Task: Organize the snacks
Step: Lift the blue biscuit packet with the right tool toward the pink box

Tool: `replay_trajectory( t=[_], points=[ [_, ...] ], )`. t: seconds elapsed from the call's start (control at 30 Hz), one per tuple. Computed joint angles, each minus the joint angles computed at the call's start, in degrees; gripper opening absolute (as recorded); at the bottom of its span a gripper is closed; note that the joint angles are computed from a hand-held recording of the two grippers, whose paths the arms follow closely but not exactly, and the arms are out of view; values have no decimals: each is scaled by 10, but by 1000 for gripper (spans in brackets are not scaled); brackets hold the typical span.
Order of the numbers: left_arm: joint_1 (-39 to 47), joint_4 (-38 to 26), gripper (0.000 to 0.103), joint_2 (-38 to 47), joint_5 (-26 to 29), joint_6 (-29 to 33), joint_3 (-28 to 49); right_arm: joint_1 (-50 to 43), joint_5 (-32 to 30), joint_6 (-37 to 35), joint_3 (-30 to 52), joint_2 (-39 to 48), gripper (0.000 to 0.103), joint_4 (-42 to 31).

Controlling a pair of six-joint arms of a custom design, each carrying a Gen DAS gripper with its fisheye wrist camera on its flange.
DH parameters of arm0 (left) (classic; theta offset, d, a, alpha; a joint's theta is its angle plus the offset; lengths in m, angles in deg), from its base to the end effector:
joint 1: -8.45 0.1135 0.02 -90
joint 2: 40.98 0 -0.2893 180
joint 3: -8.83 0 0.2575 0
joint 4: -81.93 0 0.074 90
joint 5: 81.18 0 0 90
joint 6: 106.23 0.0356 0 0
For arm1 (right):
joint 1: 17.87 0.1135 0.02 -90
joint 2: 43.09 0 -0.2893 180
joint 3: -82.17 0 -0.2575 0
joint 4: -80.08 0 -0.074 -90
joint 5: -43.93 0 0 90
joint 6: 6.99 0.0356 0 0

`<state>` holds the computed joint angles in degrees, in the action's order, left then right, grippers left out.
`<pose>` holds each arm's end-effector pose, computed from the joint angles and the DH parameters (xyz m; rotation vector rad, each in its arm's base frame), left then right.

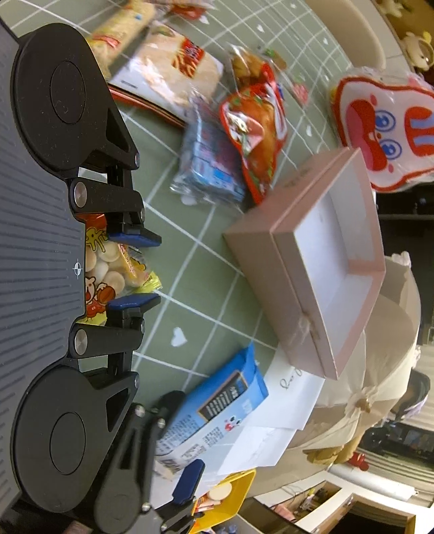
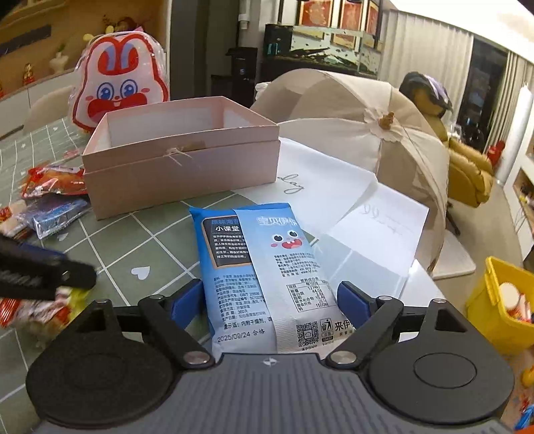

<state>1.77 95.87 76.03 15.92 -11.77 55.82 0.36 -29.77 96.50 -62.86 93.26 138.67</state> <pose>0.2978 -0.0393 0.0385 0.2952 2.5302 -0.1730 0.2481 0.0712 -0.0127 0.0482 2.2809 -0.0417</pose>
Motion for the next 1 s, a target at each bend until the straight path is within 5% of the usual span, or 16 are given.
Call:
replay_trajectory(
  t=[0.47, 0.83, 1.0],
  points=[
    [15, -12, 35, -25, 50, 140, -33, -23, -42, 11, 11, 0, 101, -21],
    [9, 42, 38, -15, 38, 149, -52, -29, -56, 0, 11, 0, 103, -21],
    [62, 36, 37, -54, 51, 102, -79, -42, -84, -28, 12, -8, 103, -34]
  ],
)
